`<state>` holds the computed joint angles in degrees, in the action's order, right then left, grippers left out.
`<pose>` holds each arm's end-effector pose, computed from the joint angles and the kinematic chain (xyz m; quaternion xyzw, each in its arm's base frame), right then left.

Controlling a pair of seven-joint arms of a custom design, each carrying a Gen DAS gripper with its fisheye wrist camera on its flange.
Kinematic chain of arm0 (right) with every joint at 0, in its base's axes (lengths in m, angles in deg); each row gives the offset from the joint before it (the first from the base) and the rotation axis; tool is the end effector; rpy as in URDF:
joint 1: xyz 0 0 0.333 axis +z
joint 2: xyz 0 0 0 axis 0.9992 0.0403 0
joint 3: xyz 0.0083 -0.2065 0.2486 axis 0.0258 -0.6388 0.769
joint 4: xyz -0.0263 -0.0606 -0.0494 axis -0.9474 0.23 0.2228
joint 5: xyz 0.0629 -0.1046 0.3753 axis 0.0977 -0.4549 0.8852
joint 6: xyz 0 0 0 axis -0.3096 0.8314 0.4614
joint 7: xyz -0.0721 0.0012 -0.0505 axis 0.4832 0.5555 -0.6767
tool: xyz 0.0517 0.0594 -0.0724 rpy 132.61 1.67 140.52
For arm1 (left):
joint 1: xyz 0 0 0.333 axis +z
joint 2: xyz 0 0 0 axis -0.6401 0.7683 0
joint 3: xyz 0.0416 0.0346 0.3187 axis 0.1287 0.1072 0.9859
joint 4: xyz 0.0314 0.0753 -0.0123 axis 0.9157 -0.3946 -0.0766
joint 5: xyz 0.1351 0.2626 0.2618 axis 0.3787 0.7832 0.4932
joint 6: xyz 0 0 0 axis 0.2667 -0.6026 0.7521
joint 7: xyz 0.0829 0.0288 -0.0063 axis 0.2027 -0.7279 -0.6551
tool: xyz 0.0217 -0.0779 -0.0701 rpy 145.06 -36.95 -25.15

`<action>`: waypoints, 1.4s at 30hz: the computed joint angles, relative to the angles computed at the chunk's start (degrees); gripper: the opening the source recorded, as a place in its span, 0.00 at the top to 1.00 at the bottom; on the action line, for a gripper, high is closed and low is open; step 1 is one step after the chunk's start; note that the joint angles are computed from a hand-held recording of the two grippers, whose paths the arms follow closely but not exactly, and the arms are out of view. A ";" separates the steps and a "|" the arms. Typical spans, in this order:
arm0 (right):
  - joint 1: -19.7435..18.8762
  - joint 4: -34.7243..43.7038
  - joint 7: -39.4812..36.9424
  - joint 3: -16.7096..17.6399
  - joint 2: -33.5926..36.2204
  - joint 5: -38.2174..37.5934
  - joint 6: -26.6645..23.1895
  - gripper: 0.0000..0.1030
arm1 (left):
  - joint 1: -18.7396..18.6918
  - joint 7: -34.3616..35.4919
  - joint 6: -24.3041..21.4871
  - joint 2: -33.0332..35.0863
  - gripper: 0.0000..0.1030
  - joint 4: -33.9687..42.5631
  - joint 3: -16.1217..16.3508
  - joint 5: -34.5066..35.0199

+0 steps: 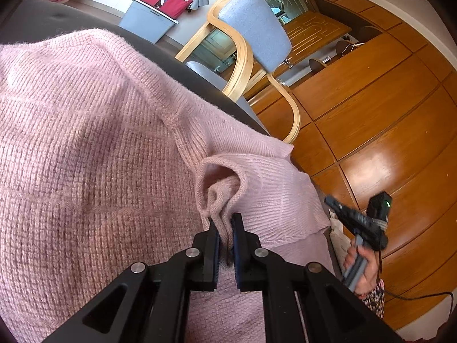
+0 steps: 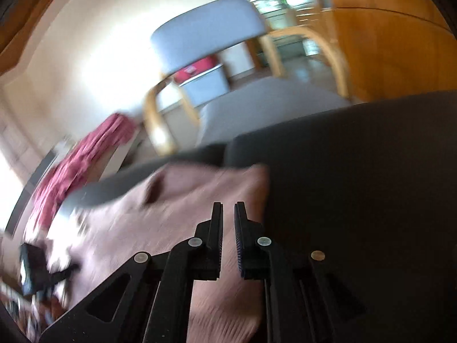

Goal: Fold clothes

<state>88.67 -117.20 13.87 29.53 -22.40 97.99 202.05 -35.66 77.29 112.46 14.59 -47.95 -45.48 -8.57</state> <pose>0.6744 0.0680 0.4576 -0.6251 0.6573 -0.1331 0.3993 0.6784 -0.1278 0.3847 0.6259 -0.6052 0.4823 0.0976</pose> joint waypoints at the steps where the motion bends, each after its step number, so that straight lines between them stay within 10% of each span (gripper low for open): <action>1: 0.71 -1.37 -0.32 -0.46 -0.93 -2.13 -0.61 0.90 | -0.02 0.03 0.12 -0.09 0.93 -0.11 -0.02 -0.05; 8: 9.71 -10.12 21.44 -11.93 -4.68 -28.88 2.18 0.91 | -0.13 0.23 0.22 0.15 0.93 0.01 0.12 -0.46; 10: 7.58 -11.99 22.57 -10.75 -5.33 -28.31 3.41 0.74 | 0.03 0.36 0.08 0.16 0.93 -0.08 0.05 -0.46; 12: 2.25 -12.11 17.07 -5.47 -5.70 -19.41 3.35 0.73 | 0.20 0.56 -0.07 0.09 0.93 -0.22 0.02 -0.57; 16: 3.17 -12.95 18.52 -5.32 -6.91 -22.66 9.86 0.74 | 0.34 0.97 -0.19 -0.04 0.93 -0.51 0.05 -0.79; 19: -1.67 -9.03 6.57 3.17 -5.75 -12.92 11.07 0.74 | 0.07 0.82 0.07 -0.04 0.93 -0.49 0.07 -0.77; 24: 1.67 2.62 9.84 0.46 2.82 -16.82 3.04 0.74 | -0.34 0.03 0.33 0.15 0.93 0.06 0.07 -0.20; 27: 6.38 4.36 22.37 -6.68 5.41 -25.22 0.82 0.74 | 0.14 0.71 -0.34 0.10 0.92 0.03 -0.27 -0.96; 31: 0.16 2.53 19.52 -0.42 5.20 -18.00 3.15 0.78 | 1.50 5.00 -2.36 -0.77 0.79 -0.53 -1.06 -5.52; 35: 1.83 0.96 20.90 -1.78 4.27 -19.82 4.25 0.78 | 1.13 9.35 -5.20 -1.82 0.72 0.11 0.08 -8.85; 42: -0.91 3.39 19.48 1.50 6.69 -19.15 4.55 0.75 | -2.33 -13.23 -7.38 4.61 0.69 10.96 3.13 12.07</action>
